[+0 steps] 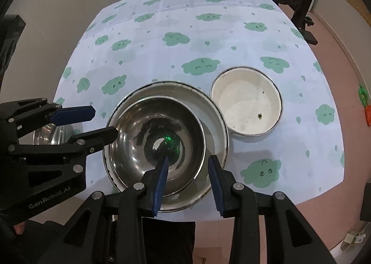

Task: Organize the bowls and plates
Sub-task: 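Open both tools and move them toward the white enamel bowl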

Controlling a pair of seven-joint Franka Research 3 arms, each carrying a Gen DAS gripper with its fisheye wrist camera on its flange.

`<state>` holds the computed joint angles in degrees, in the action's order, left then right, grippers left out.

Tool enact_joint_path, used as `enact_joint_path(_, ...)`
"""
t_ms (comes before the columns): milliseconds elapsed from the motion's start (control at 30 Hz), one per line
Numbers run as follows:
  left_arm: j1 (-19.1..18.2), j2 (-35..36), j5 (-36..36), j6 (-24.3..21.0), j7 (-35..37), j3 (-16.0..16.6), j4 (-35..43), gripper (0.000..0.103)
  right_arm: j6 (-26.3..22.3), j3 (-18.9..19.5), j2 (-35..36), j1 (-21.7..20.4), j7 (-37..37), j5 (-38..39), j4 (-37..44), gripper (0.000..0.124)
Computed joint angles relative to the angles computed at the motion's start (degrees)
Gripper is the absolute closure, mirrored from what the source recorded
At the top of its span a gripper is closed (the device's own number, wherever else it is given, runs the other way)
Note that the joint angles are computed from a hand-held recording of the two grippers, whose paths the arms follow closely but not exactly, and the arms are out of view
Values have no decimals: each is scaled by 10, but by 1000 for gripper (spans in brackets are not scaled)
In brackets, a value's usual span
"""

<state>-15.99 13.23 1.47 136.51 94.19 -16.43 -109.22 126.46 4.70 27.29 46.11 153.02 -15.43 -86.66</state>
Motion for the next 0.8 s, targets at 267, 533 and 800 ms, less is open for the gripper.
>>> enact_joint_path(267,-2,15,7,1,-9,0,27,57,15,-8,-22,0,31,-26,-25,86)
enact_joint_path(533,-9,46,15,-14,-9,-3,74,55,27,-6,-41,-14,53,-37,-54,86)
enact_joint_path(800,-25,96,35,-32,-17,-4,145,52,38,-5,-60,-33,70,-38,-88,85)
